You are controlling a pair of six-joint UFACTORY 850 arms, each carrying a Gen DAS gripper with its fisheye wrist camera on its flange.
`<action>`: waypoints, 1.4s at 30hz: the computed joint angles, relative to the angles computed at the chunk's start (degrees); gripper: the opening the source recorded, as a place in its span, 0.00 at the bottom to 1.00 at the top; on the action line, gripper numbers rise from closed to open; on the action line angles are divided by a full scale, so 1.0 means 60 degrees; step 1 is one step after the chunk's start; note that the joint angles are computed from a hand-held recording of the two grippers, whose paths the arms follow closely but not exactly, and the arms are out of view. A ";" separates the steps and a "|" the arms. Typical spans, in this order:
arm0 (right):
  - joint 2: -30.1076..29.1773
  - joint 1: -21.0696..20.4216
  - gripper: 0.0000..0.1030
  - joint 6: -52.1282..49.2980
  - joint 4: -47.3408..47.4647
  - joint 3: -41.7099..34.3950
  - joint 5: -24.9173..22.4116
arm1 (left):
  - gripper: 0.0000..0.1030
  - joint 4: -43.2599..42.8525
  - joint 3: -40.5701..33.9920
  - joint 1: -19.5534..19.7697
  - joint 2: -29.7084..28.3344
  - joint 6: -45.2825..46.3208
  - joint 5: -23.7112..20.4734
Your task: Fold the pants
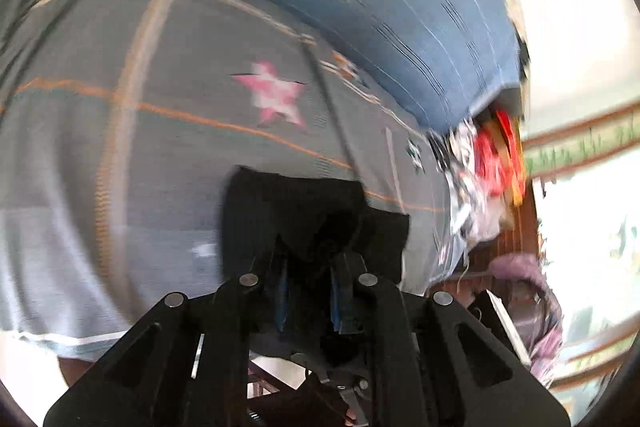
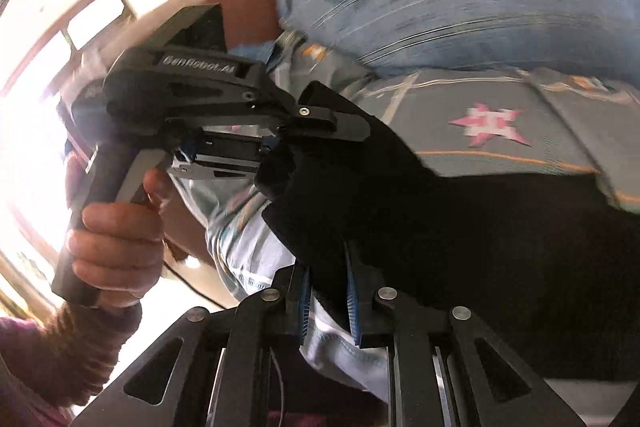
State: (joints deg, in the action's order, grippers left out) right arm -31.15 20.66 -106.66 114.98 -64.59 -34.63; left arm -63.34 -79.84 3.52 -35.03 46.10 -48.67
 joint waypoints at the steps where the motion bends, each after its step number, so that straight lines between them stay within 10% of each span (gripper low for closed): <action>1: 0.0101 -0.0177 0.14 0.0062 0.0098 0.0192 -0.0128 | 0.14 0.0124 -0.0061 -0.0208 -0.0007 -0.0050 0.0126; 12: -0.0536 -0.2141 0.11 0.2326 0.0188 0.1270 -0.1644 | 0.22 0.4414 -0.1933 -0.2527 -0.1628 -0.3994 0.1139; 17: -0.0585 -0.2256 0.19 0.2372 -0.0304 0.1135 -0.2283 | 0.28 0.3684 -0.1553 -0.2215 -0.1056 -0.3102 0.0588; 22: -0.0411 -0.2286 0.49 0.1861 -0.0015 0.1358 -0.2477 | 0.72 0.2200 -0.0501 -0.1602 0.0018 -0.1424 0.1245; 35: -0.0463 -0.1873 0.52 0.1827 -0.0133 0.0979 -0.1650 | 0.72 0.1788 -0.0851 -0.1192 -0.0792 -0.1291 0.0447; 42: -0.0488 -0.1895 0.52 0.1985 -0.0081 0.1193 -0.2039 | 0.73 0.5082 -0.3310 -0.2023 -0.1924 -0.3077 -0.0222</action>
